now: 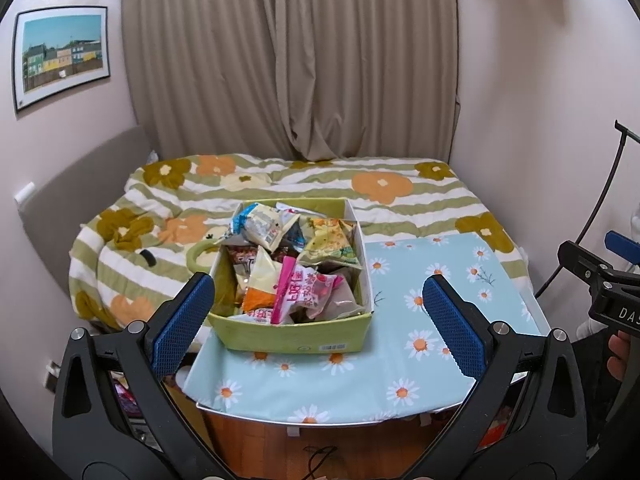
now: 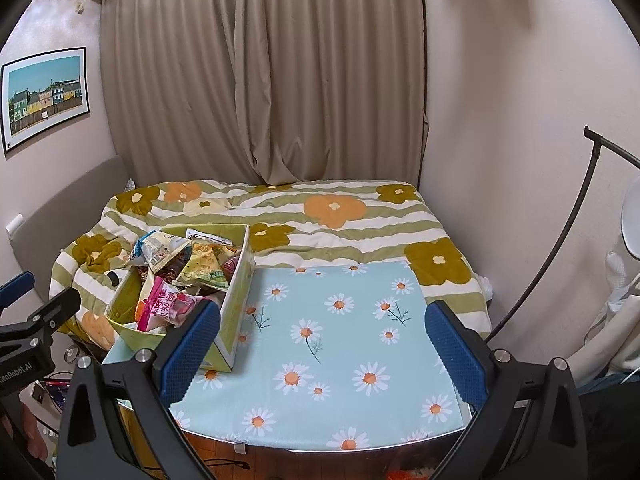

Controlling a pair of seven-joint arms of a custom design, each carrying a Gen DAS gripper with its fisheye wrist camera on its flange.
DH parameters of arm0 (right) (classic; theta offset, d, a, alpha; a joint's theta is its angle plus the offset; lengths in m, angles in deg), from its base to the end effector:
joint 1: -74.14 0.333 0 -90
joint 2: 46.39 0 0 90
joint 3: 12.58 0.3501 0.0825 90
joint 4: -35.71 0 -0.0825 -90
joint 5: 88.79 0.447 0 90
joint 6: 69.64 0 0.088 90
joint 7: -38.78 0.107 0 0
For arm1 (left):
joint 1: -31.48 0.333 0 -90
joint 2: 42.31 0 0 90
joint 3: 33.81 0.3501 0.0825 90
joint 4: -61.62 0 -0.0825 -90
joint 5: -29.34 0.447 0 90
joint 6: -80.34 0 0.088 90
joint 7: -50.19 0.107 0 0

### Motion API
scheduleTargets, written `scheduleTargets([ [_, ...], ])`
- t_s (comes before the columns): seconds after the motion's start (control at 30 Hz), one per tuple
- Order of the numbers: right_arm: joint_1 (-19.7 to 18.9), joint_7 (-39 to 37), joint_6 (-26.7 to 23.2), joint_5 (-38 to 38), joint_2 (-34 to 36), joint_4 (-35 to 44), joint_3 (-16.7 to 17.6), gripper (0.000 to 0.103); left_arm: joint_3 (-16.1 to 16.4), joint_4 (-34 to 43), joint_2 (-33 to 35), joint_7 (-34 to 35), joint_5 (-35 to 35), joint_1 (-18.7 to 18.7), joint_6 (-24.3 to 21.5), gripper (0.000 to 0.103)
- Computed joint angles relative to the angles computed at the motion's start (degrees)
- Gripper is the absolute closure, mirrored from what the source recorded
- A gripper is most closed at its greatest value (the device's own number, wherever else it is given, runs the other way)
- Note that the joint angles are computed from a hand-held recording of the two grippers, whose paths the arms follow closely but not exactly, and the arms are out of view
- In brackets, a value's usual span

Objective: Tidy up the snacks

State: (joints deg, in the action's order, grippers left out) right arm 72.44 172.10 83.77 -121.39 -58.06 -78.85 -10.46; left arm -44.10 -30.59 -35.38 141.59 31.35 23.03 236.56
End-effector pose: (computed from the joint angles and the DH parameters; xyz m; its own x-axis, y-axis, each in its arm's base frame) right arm 0.6015 0.0231 0.6682 -0.3210 -0.9460 -0.0461 -0.5237 0.2179 -0.8236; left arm 0.6800 -0.2228 0.6981 -0.3376 -0.9407 -0.0336 -0.5007 0.2097 -0.8398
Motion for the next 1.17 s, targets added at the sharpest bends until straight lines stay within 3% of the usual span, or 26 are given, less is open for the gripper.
scheduleTargets([
  [0.77,0.02,-0.63,-0.04,0.60,0.21,0.30,-0.34,0.001,-0.20,-0.27,0.53,0.99,-2.52,0.37,0.77,0.000],
  [1.17,0.02,-0.82,-0.08,0.76,0.29,0.37,-0.37,0.001,0.16,-0.07,0.93,-0.24,-0.04,0.09,1.95,0.000],
])
